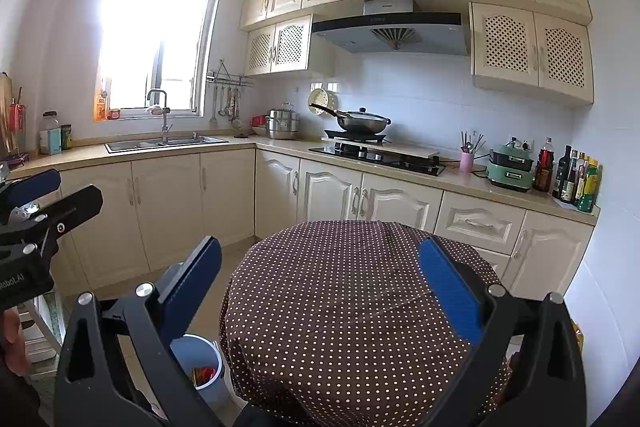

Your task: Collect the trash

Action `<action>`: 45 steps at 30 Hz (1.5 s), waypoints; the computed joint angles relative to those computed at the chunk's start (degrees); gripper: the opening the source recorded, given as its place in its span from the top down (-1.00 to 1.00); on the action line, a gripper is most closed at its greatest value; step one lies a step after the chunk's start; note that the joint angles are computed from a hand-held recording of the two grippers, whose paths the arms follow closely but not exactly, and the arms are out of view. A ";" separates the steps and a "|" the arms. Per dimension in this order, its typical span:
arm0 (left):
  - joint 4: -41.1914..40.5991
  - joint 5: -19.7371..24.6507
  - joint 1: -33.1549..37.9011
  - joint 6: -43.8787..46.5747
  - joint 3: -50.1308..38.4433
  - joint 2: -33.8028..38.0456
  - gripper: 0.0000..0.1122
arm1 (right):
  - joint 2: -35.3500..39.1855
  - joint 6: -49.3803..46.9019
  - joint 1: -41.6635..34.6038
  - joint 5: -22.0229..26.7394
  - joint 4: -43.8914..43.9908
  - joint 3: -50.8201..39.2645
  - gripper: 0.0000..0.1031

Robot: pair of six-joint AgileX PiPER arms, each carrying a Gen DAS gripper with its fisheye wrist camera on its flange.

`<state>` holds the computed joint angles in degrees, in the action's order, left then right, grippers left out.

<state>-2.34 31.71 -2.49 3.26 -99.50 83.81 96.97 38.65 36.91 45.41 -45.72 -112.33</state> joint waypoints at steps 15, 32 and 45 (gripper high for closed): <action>-2.11 -0.58 0.59 1.89 1.14 -0.21 -0.46 | -0.73 1.82 0.84 0.46 -1.60 1.63 -0.86; -1.75 -0.62 0.21 1.71 1.65 -0.29 -0.46 | -0.83 1.48 0.52 0.45 -1.20 1.77 -0.86; -1.30 -0.36 -0.11 1.45 1.51 -0.15 -0.46 | -0.62 1.18 0.69 0.90 -1.11 1.25 -0.86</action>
<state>-3.64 31.35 -2.60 4.71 -97.99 83.66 96.35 39.83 37.60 46.31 -46.83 -111.07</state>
